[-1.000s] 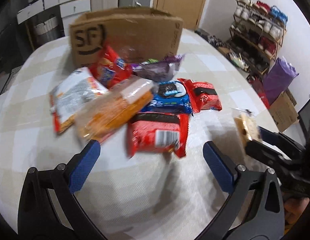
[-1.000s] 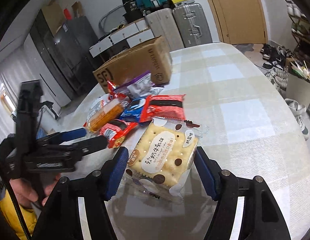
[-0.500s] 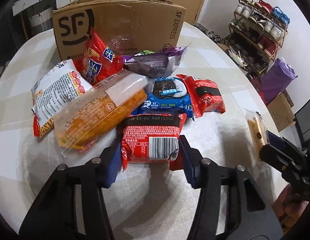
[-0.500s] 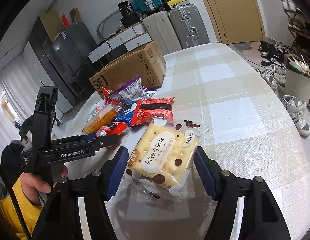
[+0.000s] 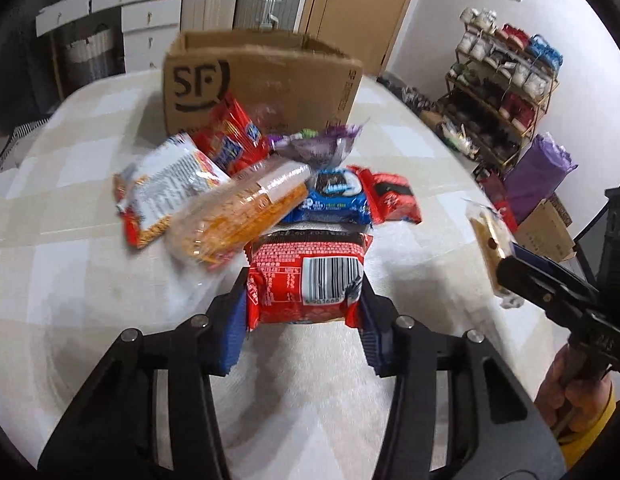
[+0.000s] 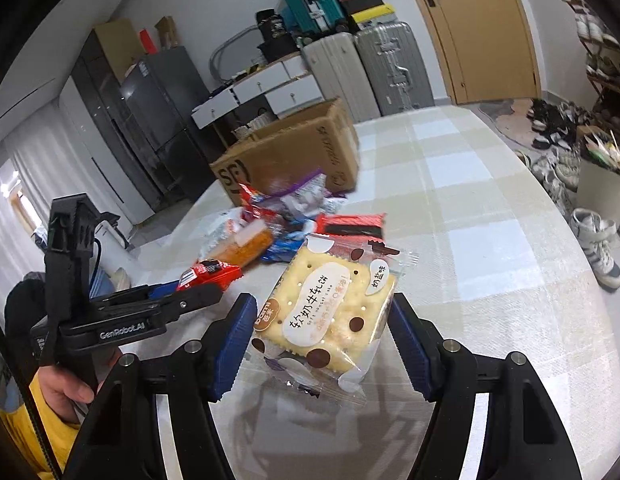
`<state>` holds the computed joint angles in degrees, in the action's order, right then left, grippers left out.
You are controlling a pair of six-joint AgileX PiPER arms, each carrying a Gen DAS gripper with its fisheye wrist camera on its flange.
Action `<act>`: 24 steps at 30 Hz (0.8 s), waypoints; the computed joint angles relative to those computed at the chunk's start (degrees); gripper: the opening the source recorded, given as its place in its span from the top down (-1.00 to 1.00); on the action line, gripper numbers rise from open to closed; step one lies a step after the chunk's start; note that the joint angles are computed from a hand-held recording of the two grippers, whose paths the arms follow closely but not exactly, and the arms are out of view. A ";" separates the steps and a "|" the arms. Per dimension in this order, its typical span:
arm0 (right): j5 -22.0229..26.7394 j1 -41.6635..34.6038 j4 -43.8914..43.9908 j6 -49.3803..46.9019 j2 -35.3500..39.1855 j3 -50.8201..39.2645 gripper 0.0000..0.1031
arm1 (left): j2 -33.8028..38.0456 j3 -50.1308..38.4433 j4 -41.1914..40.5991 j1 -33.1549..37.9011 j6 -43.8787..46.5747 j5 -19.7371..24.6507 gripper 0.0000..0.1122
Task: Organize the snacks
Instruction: 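Grasp the cracker pack with the right gripper while the left gripper grasps the red packet, then lift both held packs and carry them over the SF box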
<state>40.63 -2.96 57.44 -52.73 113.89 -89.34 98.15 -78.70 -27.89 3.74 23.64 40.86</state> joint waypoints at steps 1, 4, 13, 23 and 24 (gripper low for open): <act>0.25 0.35 0.12 -0.17 -0.46 -0.08 -0.32 | -2.18 2.15 -1.58 1.35 2.26 -0.29 0.21; 1.32 1.25 1.07 -0.70 -1.60 -0.53 -0.32 | -7.73 6.36 -5.14 5.16 7.28 -0.27 0.21; 4.41 3.86 1.65 0.71 -3.98 -3.08 -0.32 | -19.67 9.93 -11.15 16.86 15.99 6.33 0.21; 4.35 6.36 1.62 1.13 -6.79 -3.19 -0.32 | -27.11 9.40 -16.76 27.20 21.20 16.90 0.21; 4.46 6.52 1.70 1.19 -6.83 -3.42 -0.32 | -27.29 8.99 -17.33 28.50 21.52 18.19 0.21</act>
<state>45.09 3.55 59.14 -51.54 107.06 -92.76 70.87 -69.70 -45.22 32.24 45.16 59.05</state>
